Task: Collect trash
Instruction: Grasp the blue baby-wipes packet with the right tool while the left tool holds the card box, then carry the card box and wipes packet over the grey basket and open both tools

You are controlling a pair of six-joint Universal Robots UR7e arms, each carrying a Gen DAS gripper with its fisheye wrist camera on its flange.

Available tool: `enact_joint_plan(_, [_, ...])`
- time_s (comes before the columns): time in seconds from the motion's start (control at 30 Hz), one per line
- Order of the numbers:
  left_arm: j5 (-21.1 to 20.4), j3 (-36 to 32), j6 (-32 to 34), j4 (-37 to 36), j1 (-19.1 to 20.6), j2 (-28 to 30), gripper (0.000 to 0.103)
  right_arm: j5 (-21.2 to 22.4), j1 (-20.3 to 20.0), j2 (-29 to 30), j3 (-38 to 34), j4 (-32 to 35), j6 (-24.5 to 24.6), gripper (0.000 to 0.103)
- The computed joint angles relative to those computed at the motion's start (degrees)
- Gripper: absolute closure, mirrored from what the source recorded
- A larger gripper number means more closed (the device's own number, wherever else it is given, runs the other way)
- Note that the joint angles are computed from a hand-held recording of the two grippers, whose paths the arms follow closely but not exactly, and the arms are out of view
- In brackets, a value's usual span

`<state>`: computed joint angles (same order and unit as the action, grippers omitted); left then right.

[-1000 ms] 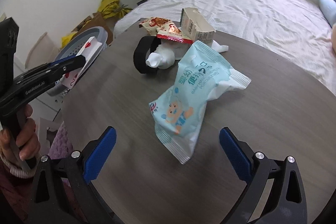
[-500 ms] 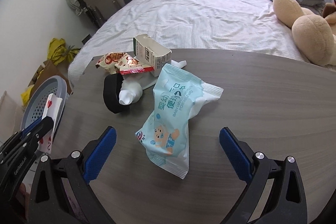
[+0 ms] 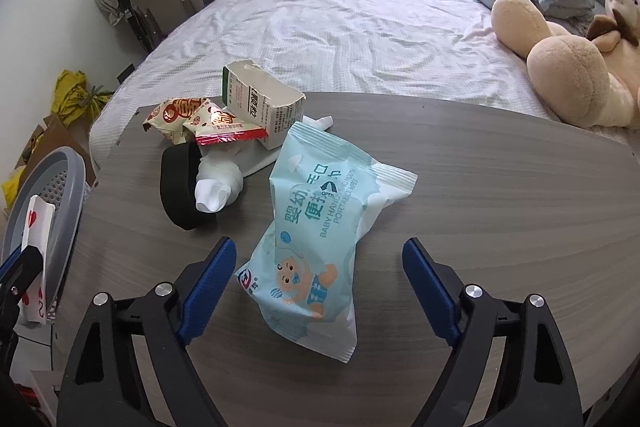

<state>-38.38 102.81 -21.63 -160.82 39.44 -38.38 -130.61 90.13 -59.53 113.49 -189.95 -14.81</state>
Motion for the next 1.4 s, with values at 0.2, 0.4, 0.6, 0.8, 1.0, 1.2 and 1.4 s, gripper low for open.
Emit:
enact_joint_plan(0.2, [0.0, 0.4, -0.2, -0.1, -0.1, -0.5, 0.086, 1.5, -0.1, -0.3, 0.5, 0.9, 0.3, 0.044])
enact_joint_plan(0.4, [0.3, 1.4, -0.7, -0.3, -0.3, -1.4, 0.086, 2.9, 0.1, -1.6, 2.2, 0.4, -0.6, 0.056])
enact_joint_plan(0.6, [0.2, 2.3, -1.5, -0.2, -0.2, -2.4, 0.086, 3.8, 0.3, -3.4, 4.9, -0.7, -0.8, 0.057])
enact_joint_plan(0.8, [0.9, 3.8, -2.1, -0.3, 0.2, -4.0, 0.086, 5.5, 1.3, -5.1, 7.4, -1.5, -0.9, 0.057])
enact_joint_plan(1.0, [2.7, 5.8, -2.2, -1.5, 1.0, -6.8, 0.086, 7.7, 4.4, -4.1, 7.4, -1.3, -2.0, 0.057])
enact_joint_plan(1.2, [5.5, 7.8, -3.5, -1.1, 3.1, -10.2, 0.086, 10.1, 7.9, -0.2, 3.3, 1.8, -2.9, 0.057])
enact_joint_plan(1.4, [6.8, 9.2, -4.6, 0.0, 5.7, -13.8, 0.086, 12.3, 10.7, 4.6, -2.2, 6.3, -4.6, 0.057])
